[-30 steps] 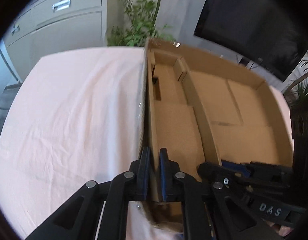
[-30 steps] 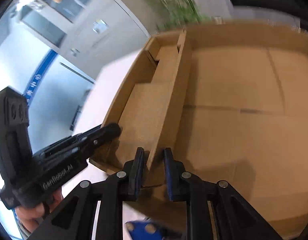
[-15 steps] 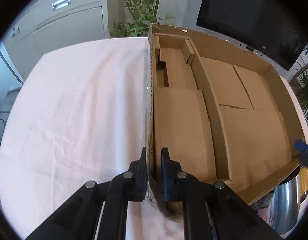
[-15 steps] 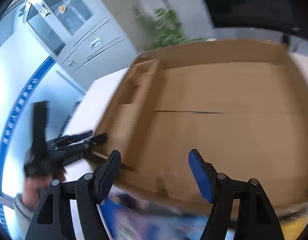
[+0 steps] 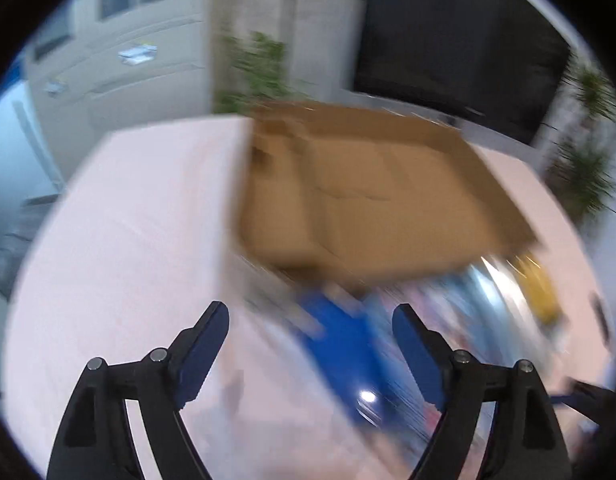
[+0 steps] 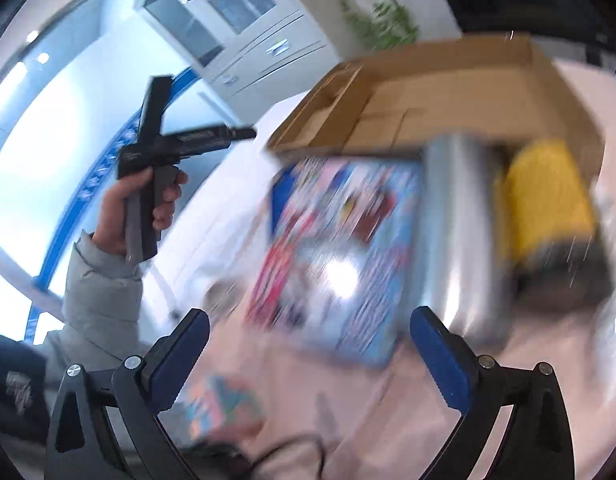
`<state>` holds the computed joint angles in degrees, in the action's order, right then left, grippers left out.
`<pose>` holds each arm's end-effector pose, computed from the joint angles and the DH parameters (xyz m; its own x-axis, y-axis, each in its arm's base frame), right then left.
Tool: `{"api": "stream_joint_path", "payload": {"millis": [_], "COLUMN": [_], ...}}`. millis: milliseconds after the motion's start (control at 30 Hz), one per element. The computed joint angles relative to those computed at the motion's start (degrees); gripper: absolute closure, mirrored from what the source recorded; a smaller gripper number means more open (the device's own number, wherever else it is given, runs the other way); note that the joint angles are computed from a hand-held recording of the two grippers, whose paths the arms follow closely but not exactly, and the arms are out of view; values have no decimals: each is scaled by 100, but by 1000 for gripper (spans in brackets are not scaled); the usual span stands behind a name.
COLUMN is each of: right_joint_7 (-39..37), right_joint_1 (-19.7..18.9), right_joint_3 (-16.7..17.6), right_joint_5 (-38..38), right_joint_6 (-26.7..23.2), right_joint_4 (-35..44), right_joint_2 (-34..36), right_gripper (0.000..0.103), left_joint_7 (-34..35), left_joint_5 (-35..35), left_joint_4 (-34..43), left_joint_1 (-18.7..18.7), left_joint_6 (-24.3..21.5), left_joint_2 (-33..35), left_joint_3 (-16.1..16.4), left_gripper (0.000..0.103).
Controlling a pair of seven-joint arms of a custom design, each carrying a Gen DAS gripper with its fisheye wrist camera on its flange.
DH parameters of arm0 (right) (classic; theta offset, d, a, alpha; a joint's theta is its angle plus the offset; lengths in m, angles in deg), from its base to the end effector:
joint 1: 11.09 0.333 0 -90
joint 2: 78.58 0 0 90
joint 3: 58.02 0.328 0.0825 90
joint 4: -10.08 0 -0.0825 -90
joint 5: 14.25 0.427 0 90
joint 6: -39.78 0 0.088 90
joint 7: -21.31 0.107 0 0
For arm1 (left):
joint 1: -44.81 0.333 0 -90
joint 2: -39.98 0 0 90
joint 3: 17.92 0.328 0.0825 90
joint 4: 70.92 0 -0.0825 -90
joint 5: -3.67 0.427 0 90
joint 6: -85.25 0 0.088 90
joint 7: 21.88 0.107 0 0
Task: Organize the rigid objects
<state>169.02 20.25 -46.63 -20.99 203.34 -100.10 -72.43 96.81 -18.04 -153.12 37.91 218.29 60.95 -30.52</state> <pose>0.4942 0.4586 0.5279 0.0169 -0.8190 -0.5736 -0.8322 0.3065 -0.4622 0.7205 -0.2328 0.5511 -0.6167 -0.7687 0.1696 -0.6880 0.4217 -0.5906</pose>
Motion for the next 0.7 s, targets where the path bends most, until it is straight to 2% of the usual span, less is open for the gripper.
{"api": "stream_joint_path", "payload": {"millis": [67,133,167,200,233,267,300,400,467,600,667,700], "right_joint_7": [257,205,265,315,452,636,795,1231,1341,836,522,513], "right_joint_1": [-11,-52,-30,-11,23,59,63,94,133,95,62,74], "right_joint_3": [46,114,91,78,17,-48,-101,-269,-315,2,173,173], "right_joint_5": [346,669,618,574,430,277,192,-221,-463,-261,96,177], "right_joint_6": [255,402,397,346,245,133,89,315,136,-205,-311,-288], "right_joint_4": [-189,-213,-190,-227,-214,-141,-110,-46,112,198,109,-3], "right_joint_2": [52,148,187,156,184,258,325,507,614,544,412,338], "right_gripper": [4,10,10,11,14,18,24,26,31,32,33,33], "left_joint_7": [88,109,47,-45,-102,-91,-65,4,60,245,289,181], "left_joint_5": [-238,-390,-315,-264,-274,-405,-434,-454,-376,-460,-541,-537], "left_joint_4": [-651,-1057,-1106,-1241,-1281,-1276,-1307,-1502,-1677,-2274,-2443,-2423], "left_joint_1": [28,-31,-107,-161,-180,-170,-169,-188,-201,-168,-152,-150], "left_joint_6": [-266,-455,-485,-525,-616,-652,-583,-270,-120,-206,-414,-549], "left_joint_2": [-410,-597,-575,-601,-610,-575,-587,-734,-864,-1383,-1500,-1460], "left_joint_3": [-108,-142,-123,-102,-90,-103,-88,-62,-32,8,45,73], "left_gripper": [20,21,26,37,44,47,48,59,63,64,64,60]}}
